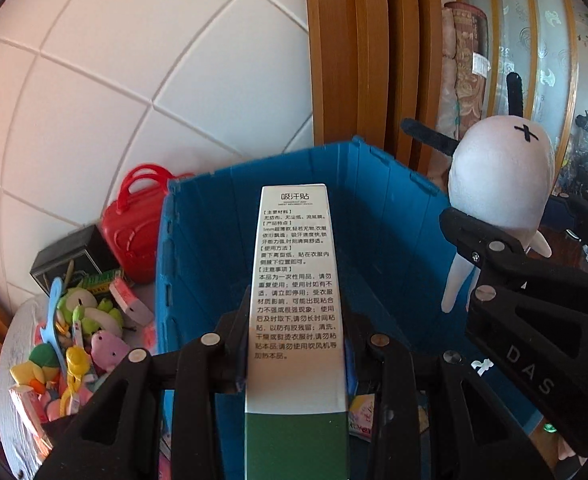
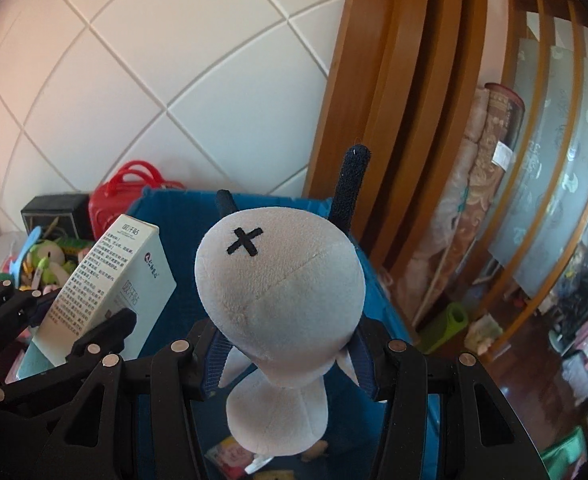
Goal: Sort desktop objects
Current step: 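Lift the white-green box and white plush and carry them toward the blue crate, then open both tools to drop the box and plush into the crate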
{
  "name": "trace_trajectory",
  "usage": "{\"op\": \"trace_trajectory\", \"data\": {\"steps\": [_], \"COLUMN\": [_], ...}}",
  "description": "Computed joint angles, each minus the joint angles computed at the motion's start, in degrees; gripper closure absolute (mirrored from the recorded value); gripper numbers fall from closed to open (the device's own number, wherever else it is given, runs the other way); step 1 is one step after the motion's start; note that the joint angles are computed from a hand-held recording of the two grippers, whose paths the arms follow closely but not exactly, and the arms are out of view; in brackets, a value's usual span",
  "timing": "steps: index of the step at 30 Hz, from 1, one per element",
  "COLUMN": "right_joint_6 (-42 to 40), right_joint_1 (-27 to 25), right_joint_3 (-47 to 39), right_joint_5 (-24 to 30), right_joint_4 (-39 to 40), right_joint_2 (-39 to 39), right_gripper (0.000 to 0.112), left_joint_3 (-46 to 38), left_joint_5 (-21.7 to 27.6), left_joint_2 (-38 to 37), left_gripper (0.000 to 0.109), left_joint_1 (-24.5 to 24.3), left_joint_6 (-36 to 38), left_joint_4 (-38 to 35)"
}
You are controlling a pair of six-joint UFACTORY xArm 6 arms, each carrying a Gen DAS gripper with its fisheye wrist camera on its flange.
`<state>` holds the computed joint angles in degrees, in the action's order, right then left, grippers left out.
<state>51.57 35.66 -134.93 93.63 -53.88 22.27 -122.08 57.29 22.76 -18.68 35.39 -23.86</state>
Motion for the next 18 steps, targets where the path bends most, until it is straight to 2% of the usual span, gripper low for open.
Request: {"op": "trace_trajectory", "data": {"steps": [2, 4, 7, 10, 12, 14, 15, 18], "right_joint_6": [1.89, 3.23, 4.15, 7.36, 9.55, 11.39, 11.44, 12.71], "right_joint_1": [-1.65, -3.16, -5.91, -7.45, -8.75, -8.44, -7.93, -8.19], "right_joint_3": [5.37, 9.06, 13.33, 20.99, 25.0, 26.54, 25.65, 25.91], "right_joint_5": [-1.87, -2.67, -2.78, -5.89, -8.09, -7.97, -5.84, -5.41], "right_joint_4": [3.52, 7.47, 14.25, 18.97, 21.59, 19.14, 18.01, 18.75], "right_joint_2": [-2.23, -3.4, -4.48, -7.63, -9.97, -11.46, -10.75, -10.74], "right_gripper": [0.061, 0.061, 0.061, 0.061, 0.061, 0.061, 0.061, 0.061], "left_joint_3": [-2.3, -2.64, -8.01, -0.7, -2.16, -5.42, -5.77, -8.3], "left_joint_5": [3.85, 5.3, 11.47, 6.42, 9.07, 11.98, 12.65, 15.14], "left_joint_2": [2.58, 4.23, 7.99, 3.75, 4.66, 6.84, 7.07, 8.55], "left_gripper": [0.075, 0.075, 0.075, 0.075, 0.074, 0.074, 0.074, 0.073], "left_joint_1": [-0.49, -1.22, -1.24, -1.86, -1.73, -2.02, -2.19, -2.03], "left_joint_6": [-1.48, -2.46, -4.23, -0.54, 0.07, -0.16, -0.39, -0.95], "left_joint_4": [3.9, 8.07, 9.27, 8.62, 8.24, 9.82, 10.57, 10.85]}}
